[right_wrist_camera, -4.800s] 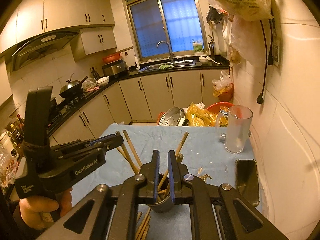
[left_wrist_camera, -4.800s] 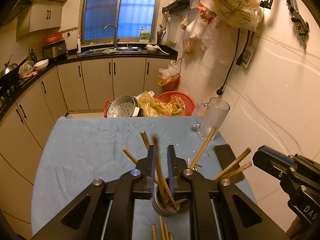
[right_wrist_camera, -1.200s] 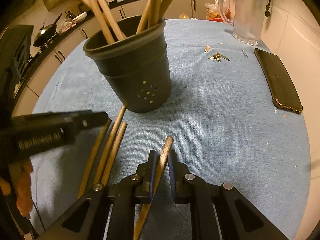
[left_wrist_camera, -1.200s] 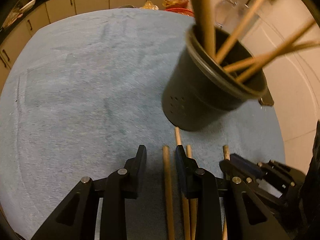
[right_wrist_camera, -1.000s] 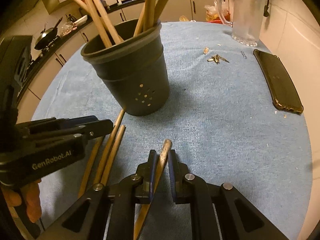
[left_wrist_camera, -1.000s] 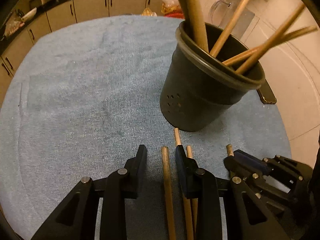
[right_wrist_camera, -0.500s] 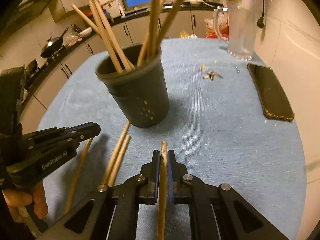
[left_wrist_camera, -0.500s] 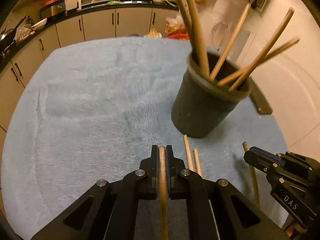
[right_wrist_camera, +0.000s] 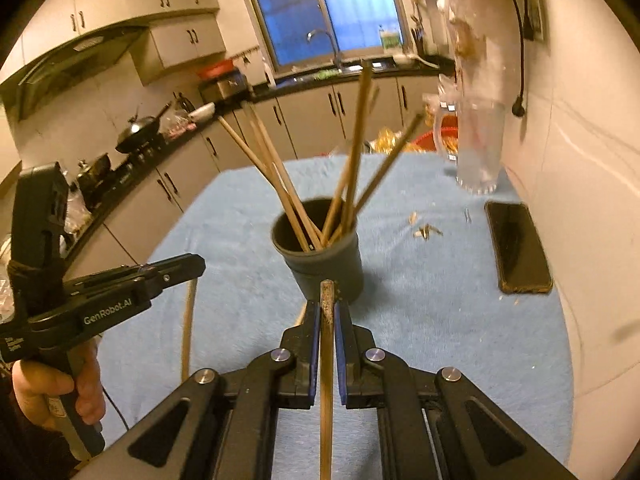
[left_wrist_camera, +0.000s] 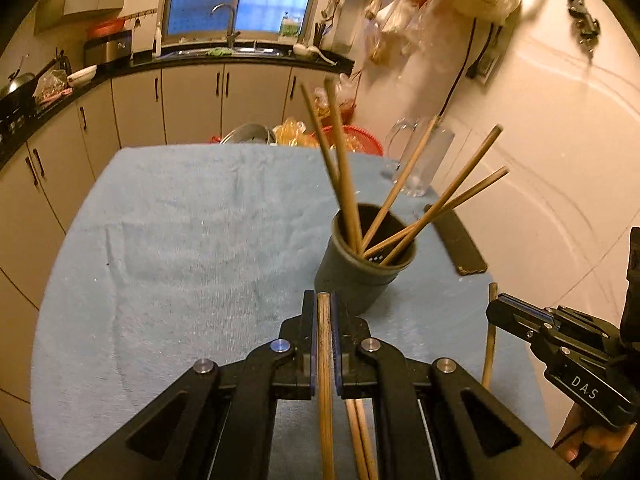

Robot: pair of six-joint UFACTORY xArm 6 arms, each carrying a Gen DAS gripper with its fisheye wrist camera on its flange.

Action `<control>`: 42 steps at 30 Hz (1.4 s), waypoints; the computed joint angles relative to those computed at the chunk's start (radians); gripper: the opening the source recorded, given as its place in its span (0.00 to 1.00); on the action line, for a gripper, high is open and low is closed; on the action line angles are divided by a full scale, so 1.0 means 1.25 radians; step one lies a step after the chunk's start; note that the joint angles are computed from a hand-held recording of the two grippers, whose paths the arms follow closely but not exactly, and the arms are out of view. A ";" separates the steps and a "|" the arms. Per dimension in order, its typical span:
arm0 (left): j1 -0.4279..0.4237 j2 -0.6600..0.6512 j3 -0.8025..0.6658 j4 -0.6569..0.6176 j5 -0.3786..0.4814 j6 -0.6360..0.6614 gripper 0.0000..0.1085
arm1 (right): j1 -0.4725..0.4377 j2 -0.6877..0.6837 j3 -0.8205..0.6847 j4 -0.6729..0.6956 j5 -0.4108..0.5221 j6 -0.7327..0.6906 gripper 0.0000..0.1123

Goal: Organize utensils
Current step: 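Lift both held chopsticks and carry them above the black cup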

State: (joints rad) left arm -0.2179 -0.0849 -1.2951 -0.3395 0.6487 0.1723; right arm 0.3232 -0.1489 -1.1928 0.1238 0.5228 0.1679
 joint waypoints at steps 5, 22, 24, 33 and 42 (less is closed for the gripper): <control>0.005 -0.004 -0.029 -0.021 0.009 0.023 0.06 | 0.007 -0.025 -0.007 0.000 -0.004 -0.004 0.07; -0.001 -0.029 -0.087 -0.052 0.004 0.060 0.06 | 0.024 -0.062 -0.048 -0.023 -0.023 -0.013 0.07; -0.002 -0.026 -0.099 -0.046 0.001 0.056 0.06 | 0.024 -0.059 -0.061 -0.032 -0.021 -0.011 0.07; 0.008 0.022 -0.194 -0.015 -0.006 0.031 0.06 | 0.015 -0.036 -0.131 -0.073 0.003 0.008 0.07; 0.003 0.070 -0.296 0.000 0.001 0.024 0.06 | 0.010 -0.017 -0.192 -0.105 0.020 0.023 0.07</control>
State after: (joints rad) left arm -0.2137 0.0032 -1.6654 -0.3395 0.6505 0.2017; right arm 0.3352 -0.1702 -1.4323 -0.0081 0.5472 0.1970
